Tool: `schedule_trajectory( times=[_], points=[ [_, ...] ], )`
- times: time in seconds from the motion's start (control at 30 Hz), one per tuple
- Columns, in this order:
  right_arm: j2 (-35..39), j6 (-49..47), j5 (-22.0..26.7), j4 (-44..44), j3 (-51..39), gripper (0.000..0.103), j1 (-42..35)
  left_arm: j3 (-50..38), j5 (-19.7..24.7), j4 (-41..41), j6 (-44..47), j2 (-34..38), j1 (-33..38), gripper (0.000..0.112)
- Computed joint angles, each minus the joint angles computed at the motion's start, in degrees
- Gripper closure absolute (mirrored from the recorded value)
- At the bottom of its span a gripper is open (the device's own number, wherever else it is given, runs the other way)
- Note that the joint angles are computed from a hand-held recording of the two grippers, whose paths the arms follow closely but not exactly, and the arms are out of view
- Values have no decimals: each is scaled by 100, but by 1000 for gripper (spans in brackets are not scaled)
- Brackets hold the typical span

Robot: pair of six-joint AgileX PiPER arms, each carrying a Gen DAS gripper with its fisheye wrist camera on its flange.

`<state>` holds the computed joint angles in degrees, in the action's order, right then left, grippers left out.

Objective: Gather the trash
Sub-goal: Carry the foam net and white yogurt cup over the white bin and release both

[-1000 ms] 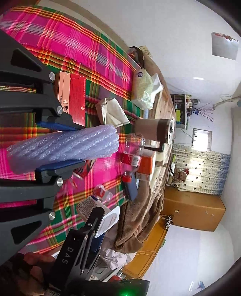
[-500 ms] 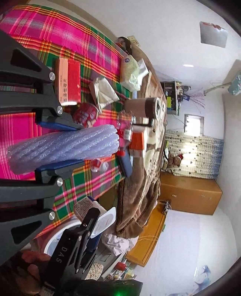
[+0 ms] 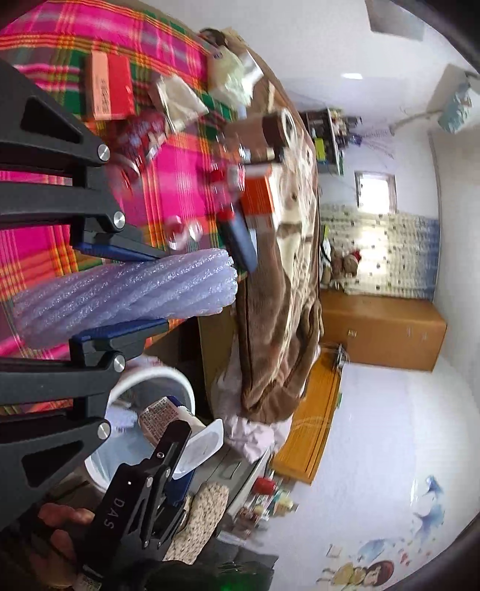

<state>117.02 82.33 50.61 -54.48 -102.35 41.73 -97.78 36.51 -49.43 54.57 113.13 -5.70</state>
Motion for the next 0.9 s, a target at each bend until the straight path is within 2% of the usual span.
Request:
schedule_trajectory(
  times=[0.17,0.43,0.9],
  points=[
    [-411,564,116,-215,705,38,-84,-402,250,102,-186,246,-397,82],
    [-785,926,302,-166,1430,38,-287,-1111,521,414,-542,774,-995,82],
    [-961,712,-127,343,2105,38,-886,-2956,1136,1397,-1622,2100,-1734,82]
  ],
)
